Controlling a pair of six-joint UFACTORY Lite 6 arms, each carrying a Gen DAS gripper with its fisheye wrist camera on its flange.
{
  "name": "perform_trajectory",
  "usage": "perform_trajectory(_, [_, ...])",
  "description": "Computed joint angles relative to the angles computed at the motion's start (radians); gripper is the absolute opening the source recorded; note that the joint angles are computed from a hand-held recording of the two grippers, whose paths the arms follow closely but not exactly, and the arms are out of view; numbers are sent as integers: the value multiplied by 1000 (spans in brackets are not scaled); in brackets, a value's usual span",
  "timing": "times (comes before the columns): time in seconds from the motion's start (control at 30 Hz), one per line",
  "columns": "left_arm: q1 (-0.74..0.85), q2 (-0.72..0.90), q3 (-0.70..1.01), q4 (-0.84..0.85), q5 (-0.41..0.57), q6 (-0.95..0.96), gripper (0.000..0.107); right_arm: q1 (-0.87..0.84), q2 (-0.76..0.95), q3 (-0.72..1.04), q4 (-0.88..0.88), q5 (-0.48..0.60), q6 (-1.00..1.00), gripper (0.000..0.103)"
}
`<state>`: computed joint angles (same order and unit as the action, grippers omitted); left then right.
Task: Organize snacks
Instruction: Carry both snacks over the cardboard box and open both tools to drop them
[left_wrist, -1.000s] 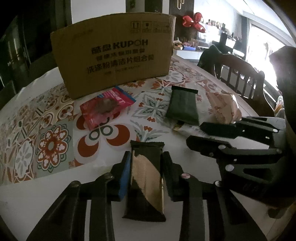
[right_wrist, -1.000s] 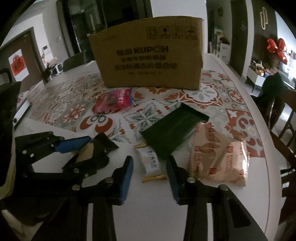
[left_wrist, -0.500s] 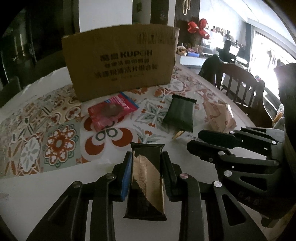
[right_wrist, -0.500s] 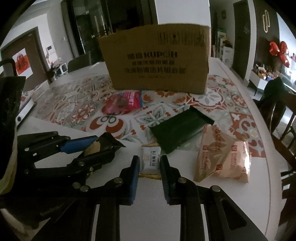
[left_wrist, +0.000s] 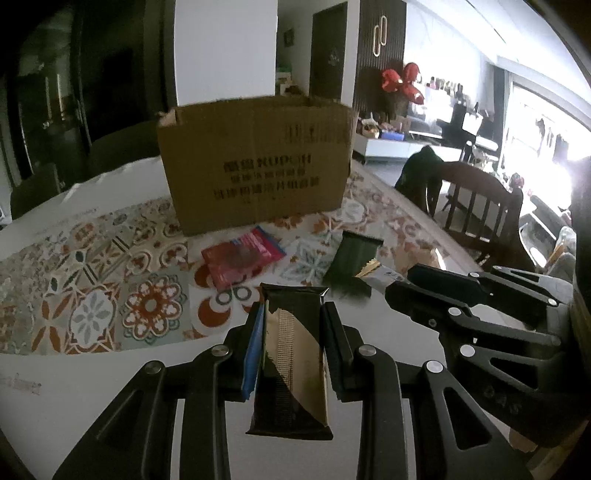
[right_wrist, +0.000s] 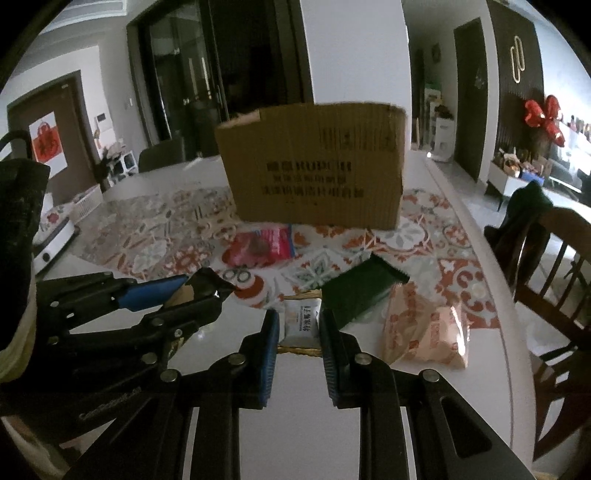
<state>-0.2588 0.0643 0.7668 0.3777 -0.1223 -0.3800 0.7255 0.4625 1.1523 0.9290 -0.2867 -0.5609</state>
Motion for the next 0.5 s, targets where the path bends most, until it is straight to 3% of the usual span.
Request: perform_trajectory(0.5, [19, -61, 103, -121, 34, 127, 31, 19, -94, 23, 89, -107, -103, 24])
